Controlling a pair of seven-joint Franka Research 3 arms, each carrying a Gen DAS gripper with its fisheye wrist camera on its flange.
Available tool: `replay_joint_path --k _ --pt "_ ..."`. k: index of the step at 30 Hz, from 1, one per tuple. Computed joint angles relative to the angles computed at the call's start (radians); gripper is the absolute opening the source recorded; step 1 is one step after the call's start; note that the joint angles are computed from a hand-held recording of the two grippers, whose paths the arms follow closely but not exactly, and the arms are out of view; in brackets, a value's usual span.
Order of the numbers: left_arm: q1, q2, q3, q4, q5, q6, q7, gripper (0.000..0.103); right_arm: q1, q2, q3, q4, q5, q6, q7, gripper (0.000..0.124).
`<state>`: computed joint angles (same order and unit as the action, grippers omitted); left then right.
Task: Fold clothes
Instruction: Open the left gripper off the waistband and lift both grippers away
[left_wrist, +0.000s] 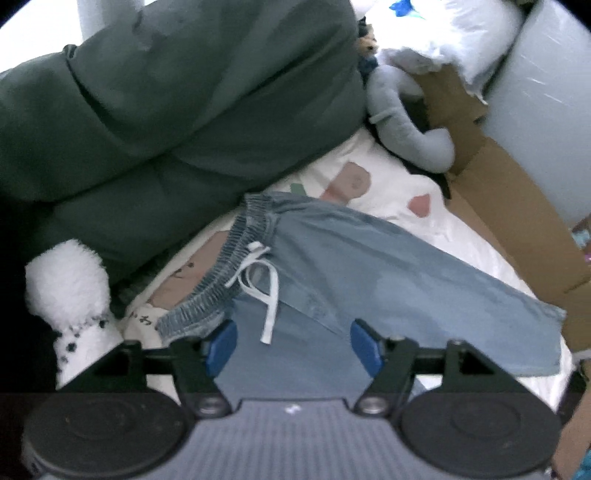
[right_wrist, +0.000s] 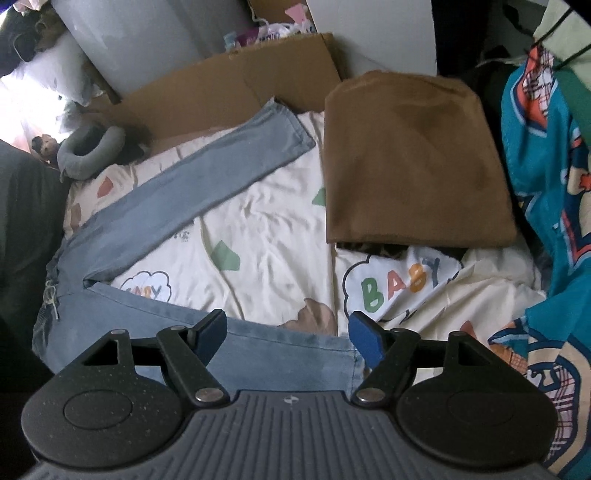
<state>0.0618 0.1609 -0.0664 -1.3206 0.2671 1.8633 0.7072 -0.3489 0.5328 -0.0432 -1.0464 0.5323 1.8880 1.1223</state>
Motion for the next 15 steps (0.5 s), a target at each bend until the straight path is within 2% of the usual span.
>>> replay_joint_path --k 4,8,15 --pt "-0.013 0.012 -0.009 0.058 0.009 -0.019 0.018 0.078 -0.008 -0.017 0.001 -0.001 0.008 -0.006 -0.014 0.084" --pt "-0.025 0.020 -0.017 0.103 -0.011 -0.039 0.038 0.083 -0.024 -0.047 0.004 -0.018 0.043 -0.005 -0.040 0.097" --pt "-0.041 -0.050 -0.024 0.002 -0.029 0.025 -0.031 0.083 -0.035 -0.090 -0.011 -0.038 0.070 0.008 -0.067 0.099"
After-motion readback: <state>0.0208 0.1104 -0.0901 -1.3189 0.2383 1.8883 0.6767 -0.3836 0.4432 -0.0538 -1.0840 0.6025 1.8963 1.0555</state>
